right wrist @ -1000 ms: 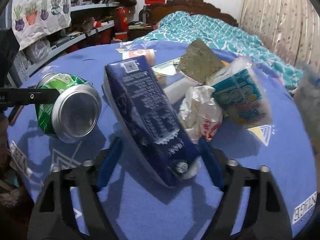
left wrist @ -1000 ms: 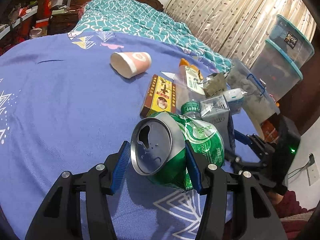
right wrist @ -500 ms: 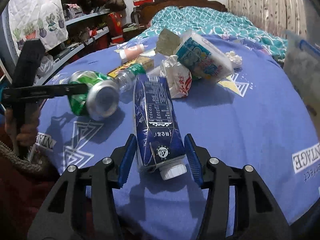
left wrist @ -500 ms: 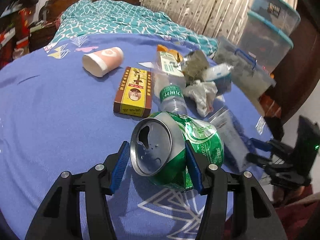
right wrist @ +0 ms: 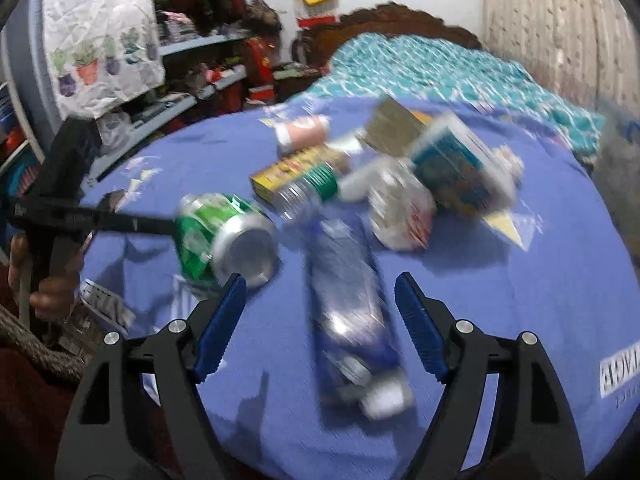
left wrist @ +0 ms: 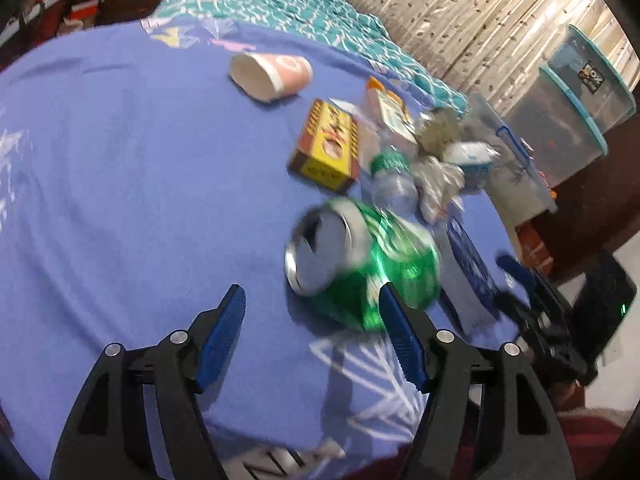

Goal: Collect trash
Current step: 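Lift the green can with the left gripper while the right lifts the blue carton, then carry both items to the beige bin and open both grippers to drop them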

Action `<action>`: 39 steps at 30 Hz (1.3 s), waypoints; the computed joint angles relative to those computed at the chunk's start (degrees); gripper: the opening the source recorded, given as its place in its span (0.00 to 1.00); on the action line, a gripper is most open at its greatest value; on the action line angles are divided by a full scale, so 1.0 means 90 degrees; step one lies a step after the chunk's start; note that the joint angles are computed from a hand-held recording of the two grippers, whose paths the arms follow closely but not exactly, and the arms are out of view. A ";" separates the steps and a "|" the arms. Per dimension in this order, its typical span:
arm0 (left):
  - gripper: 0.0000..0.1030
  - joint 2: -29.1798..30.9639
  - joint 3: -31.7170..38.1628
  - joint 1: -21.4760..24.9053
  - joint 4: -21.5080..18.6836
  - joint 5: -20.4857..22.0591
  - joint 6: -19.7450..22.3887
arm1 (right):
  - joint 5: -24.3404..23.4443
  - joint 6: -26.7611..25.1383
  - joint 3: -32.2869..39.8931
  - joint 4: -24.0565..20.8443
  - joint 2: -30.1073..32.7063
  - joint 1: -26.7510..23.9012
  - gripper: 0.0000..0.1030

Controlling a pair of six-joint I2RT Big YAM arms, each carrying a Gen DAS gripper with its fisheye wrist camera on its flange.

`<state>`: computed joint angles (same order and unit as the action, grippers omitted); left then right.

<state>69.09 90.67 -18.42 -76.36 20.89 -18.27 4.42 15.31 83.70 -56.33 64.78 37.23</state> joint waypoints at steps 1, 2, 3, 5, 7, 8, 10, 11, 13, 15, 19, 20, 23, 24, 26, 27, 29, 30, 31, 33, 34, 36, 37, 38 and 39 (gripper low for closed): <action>0.63 -0.0058 -0.0063 -0.0008 0.0002 0.0117 -0.0024 | -0.0045 -0.0101 0.0123 0.0024 0.0110 0.0037 0.66; 0.63 -0.0103 -0.0113 -0.0020 0.0015 0.0248 -0.0072 | -0.0035 -0.0203 0.0246 -0.0011 0.0232 0.0079 0.53; 0.63 -0.0138 -0.0175 -0.0028 0.0054 0.0475 -0.0159 | -0.0029 -0.0314 0.0382 -0.0075 0.0376 0.0079 0.44; 0.63 -0.0153 -0.0263 -0.0061 0.0125 0.0784 -0.0253 | 0.0122 -0.0409 0.0596 -0.0186 0.0639 0.0152 0.37; 0.63 -0.0075 -0.0271 -0.0155 0.0213 0.0799 -0.0398 | 0.0313 -0.0398 0.0756 -0.0249 0.0831 0.0171 0.37; 0.63 -0.0035 -0.0286 -0.0170 0.0265 0.0825 -0.0541 | 0.0332 -0.0359 0.0766 -0.0239 0.0841 0.0159 0.37; 0.64 0.0070 -0.0353 -0.0085 0.0481 0.1168 -0.0960 | 0.0348 -0.0137 0.0686 -0.0166 0.0760 0.0071 0.38; 0.64 0.0136 -0.0388 -0.0017 0.0618 0.1401 -0.1212 | 0.0328 -0.0032 0.0618 -0.0141 0.0691 0.0025 0.39; 0.65 0.0237 -0.0448 0.0059 0.0971 0.1702 -0.1673 | 0.0264 0.0146 0.0414 -0.0144 0.0501 -0.0089 0.52; 0.63 0.0349 -0.0366 0.0021 0.1115 0.1627 -0.1843 | 0.0295 0.0301 0.0212 -0.0093 0.0320 -0.0149 0.72; 0.38 0.0681 0.0012 -0.0096 0.0908 0.1111 -0.1747 | 0.0216 0.0501 -0.0227 -0.0121 -0.0030 -0.0228 0.82; 0.37 0.0735 0.0063 -0.0105 0.0871 0.1088 -0.1723 | 0.0225 0.0513 -0.0275 -0.0161 -0.0044 -0.0230 0.82; 0.34 0.0785 0.0156 -0.0192 0.0802 0.0886 -0.1577 | 0.0131 0.0672 -0.0503 -0.0299 -0.0076 -0.0213 0.72; 0.33 0.0771 0.0203 -0.0254 0.0719 0.0774 -0.1446 | -0.0039 0.0701 -0.0541 -0.0395 -0.0033 -0.0222 0.55; 0.32 0.0660 0.0162 -0.0265 0.0684 0.0770 -0.1269 | -0.0112 0.0666 -0.0629 -0.0369 -0.0081 -0.0180 0.50; 0.32 0.0560 0.0122 -0.0265 0.0704 0.0805 -0.1197 | -0.0181 0.0645 -0.0676 -0.0307 -0.0140 -0.0174 0.50; 0.31 0.0392 0.0079 -0.0265 0.0811 0.0874 -0.1173 | -0.0266 0.0638 -0.0838 0.0027 -0.0392 -0.0184 0.50; 0.31 0.0294 0.0062 -0.0239 0.0892 0.0991 -0.1159 | -0.0241 0.0623 -0.0896 0.0155 -0.0507 -0.0170 0.50; 0.31 0.0225 0.0065 -0.0205 0.0965 0.1125 -0.1135 | -0.0173 0.0607 -0.0980 0.0340 -0.0660 -0.0148 0.50; 0.31 0.0214 0.0208 -0.0241 0.1063 0.1231 -0.1092 | -0.0025 0.0611 -0.1154 0.0683 -0.0927 -0.0114 0.50; 0.31 0.0257 0.0315 -0.0304 0.1074 0.1205 -0.1074 | 0.0110 0.0636 -0.1258 0.0866 -0.1069 -0.0099 0.50; 0.31 0.0554 0.0788 -0.0538 0.1021 0.1206 -0.0959 | 0.0368 0.0725 -0.1334 0.1031 -0.1179 -0.0149 0.50; 0.31 0.0718 0.1003 -0.0657 0.0991 0.1199 -0.0921 | 0.0553 0.0875 -0.1450 0.1103 -0.1298 -0.0231 0.50; 0.31 0.0998 0.1364 -0.0843 0.0887 0.1182 -0.0840 | 0.0627 0.1041 -0.1560 0.1150 -0.1406 -0.0361 0.50; 0.31 0.1193 0.1610 -0.0980 0.0789 0.1169 -0.0776 | 0.0649 0.1184 -0.1666 0.1175 -0.1516 -0.0489 0.50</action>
<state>79.83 105.15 -27.24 -69.26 31.40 -25.25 10.27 25.97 68.70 -45.75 51.13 32.83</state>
